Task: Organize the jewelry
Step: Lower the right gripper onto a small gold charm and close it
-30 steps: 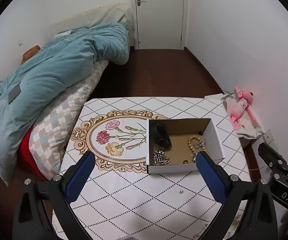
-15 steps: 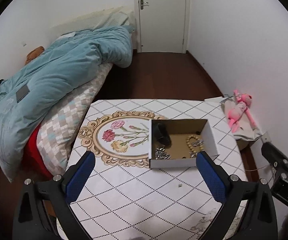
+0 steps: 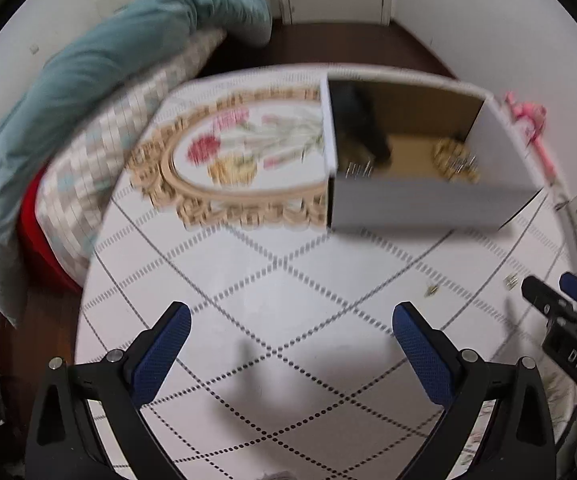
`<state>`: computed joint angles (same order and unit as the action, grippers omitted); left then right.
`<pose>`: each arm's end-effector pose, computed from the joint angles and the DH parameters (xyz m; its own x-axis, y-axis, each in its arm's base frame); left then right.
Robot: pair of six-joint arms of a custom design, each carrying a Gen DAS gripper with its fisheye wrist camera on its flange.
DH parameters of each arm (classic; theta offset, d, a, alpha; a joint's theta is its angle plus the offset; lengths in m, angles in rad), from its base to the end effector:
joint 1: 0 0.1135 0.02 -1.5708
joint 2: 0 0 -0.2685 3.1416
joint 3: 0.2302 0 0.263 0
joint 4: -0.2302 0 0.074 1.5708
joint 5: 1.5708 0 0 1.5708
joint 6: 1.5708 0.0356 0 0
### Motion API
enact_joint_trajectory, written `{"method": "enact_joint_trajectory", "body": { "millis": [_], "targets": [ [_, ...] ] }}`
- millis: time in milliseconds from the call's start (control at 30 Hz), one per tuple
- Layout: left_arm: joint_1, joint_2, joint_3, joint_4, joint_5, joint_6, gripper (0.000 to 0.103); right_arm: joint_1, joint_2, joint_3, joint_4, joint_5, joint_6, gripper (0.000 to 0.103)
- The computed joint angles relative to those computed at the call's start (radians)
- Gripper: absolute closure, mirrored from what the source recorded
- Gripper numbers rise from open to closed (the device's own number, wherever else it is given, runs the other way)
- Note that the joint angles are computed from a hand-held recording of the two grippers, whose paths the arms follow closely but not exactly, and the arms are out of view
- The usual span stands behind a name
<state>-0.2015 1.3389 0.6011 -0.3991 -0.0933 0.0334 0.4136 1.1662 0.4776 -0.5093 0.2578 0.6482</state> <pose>0.2301 -0.0436 0.1477 -0.8831 0.2143 -0.4174 0.1905 0.9767 0.0985 0.1773 0.0679 0.1430 -0.8631 0.2588 -0.4338 0.2729 0.9616 0.0307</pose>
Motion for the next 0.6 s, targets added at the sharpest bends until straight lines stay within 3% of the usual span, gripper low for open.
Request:
{"method": "enact_joint_trajectory", "body": {
  "millis": [133,333,467,500,600],
  "targets": [
    [-0.003,0.09,-0.009,0.052,-0.018,-0.002,0.0,-0.014,0.109,-0.062,0.185,-0.008,-0.02,0.045],
    [-0.033,0.121,-0.01,0.074,-0.028,-0.017,0.0,0.063,0.21,-0.064,0.284,0.076,-0.026,0.09],
    [-0.084,0.12,-0.003,0.073,-0.021,-0.046,0.0,0.068,0.214,-0.071,0.293,0.074,-0.024,0.091],
    [-0.094,0.122,0.0,0.076,-0.015,-0.052,0.0,0.057,0.192,-0.08,0.289,0.062,-0.025,0.096],
    [-0.135,0.14,0.009,0.083,0.009,-0.072,0.001,0.023,0.112,-0.087,0.233,0.04,-0.017,0.096]
  ]
}}
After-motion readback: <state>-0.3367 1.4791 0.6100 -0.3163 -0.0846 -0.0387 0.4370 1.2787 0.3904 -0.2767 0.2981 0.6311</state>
